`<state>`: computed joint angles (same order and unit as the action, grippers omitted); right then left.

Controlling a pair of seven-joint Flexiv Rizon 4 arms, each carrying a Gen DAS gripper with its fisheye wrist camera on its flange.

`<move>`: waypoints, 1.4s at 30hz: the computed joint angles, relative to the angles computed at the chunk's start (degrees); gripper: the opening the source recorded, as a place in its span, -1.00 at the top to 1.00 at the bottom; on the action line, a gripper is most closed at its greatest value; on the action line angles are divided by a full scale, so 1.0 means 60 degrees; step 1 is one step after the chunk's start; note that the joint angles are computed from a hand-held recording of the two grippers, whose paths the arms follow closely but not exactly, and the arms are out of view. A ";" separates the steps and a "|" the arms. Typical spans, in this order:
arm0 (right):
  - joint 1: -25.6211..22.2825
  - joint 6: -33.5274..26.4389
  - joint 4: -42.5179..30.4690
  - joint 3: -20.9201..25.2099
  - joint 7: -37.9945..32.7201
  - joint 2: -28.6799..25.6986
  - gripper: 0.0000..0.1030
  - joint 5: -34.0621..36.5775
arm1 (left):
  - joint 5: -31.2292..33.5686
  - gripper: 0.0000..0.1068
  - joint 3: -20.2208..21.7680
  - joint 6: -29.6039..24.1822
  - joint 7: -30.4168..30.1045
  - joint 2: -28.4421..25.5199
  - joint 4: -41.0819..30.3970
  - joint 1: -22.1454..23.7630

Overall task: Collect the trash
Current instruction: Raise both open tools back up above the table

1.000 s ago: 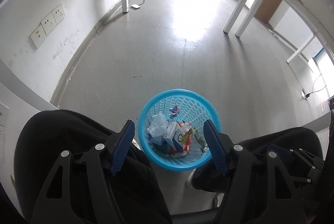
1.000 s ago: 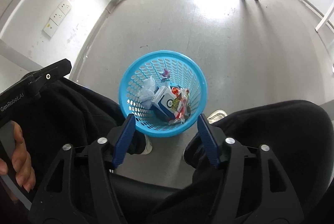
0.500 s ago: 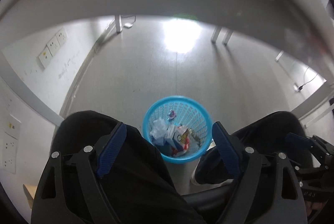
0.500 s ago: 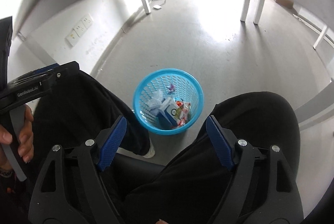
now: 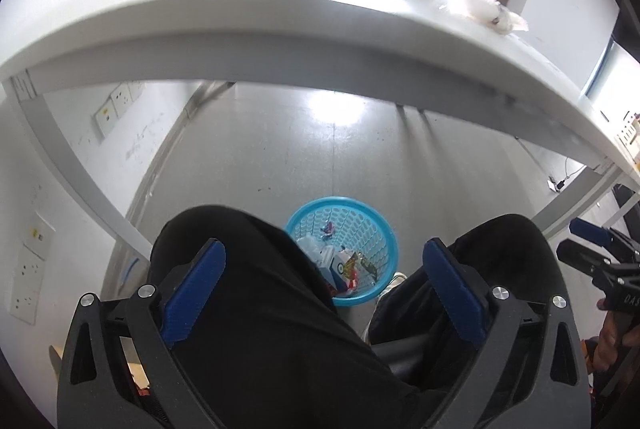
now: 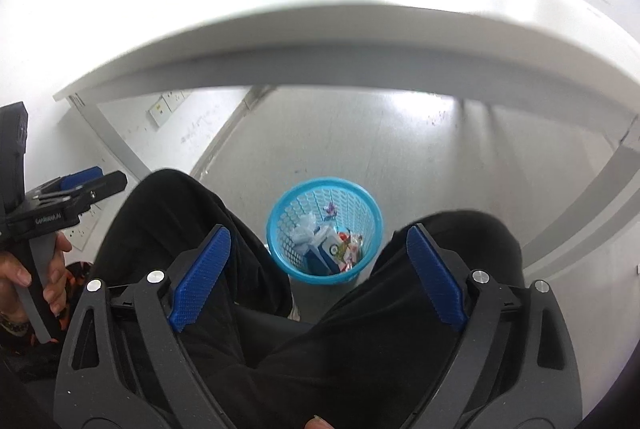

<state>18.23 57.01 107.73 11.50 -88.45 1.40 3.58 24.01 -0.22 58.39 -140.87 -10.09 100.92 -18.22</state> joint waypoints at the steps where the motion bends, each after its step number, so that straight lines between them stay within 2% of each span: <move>1: 0.0018 0.0028 -0.0067 0.0007 -0.0025 0.0021 -0.71 0.0001 | 0.0055 -0.82 -0.0007 0.0002 0.0051 0.0011 -0.0091 -0.0007; 10: 0.0271 0.0340 -0.1299 0.0018 -0.0382 -0.0012 -0.83 0.0286 | 0.0976 -0.82 0.0075 0.0028 0.0050 0.0407 -0.0871 0.0094; 20: 0.0444 0.0745 -0.3421 -0.0084 0.0192 -0.1320 -0.83 -0.0820 | 0.1332 -0.82 0.0096 -0.0080 0.0410 0.0215 -0.2129 0.0558; 28: 0.0450 -0.0656 -0.5906 0.0217 -0.0055 -0.2785 -0.83 0.0132 | 0.0539 -0.82 0.0325 -0.0106 0.1225 -0.0735 -0.3128 0.0755; 30: 0.0451 -0.1080 -0.6539 0.0310 -0.0099 -0.3149 -0.83 0.0421 | -0.0132 -0.82 0.0287 0.0135 0.1743 -0.1052 -0.3242 0.0960; 31: 0.0489 -0.1217 -0.6834 0.0306 -0.0103 -0.3341 -0.83 0.0450 | -0.0809 -0.82 0.0155 0.0333 0.2180 -0.1216 -0.3199 0.1181; 33: 0.0717 -0.1376 -0.7315 0.0124 0.0083 -0.3698 -0.83 0.0053 | -0.1684 -0.81 0.0089 0.0420 0.2768 -0.1447 -0.3232 0.1384; 36: 0.0969 -0.1679 -0.8137 -0.0095 0.0298 -0.4281 -0.80 -0.0475 | -0.1893 -0.81 0.0380 0.0472 0.3053 -0.1739 -0.3591 0.1217; 39: 0.1133 -0.2400 -0.9229 -0.0181 0.0358 -0.4992 -0.66 -0.0770 | -0.2342 -0.79 0.0394 0.0379 0.3582 -0.2105 -0.4050 0.1284; 41: 0.1077 -0.3028 -1.0220 -0.0059 0.0440 -0.5552 -0.46 -0.0466 | -0.2644 -0.79 0.0414 0.0207 0.3825 -0.2392 -0.4438 0.1309; 42: 0.1123 -0.3452 -1.0817 -0.0087 0.0525 -0.5885 -0.43 -0.0437 | -0.2829 -0.79 0.0375 0.0160 0.4024 -0.2489 -0.4560 0.1355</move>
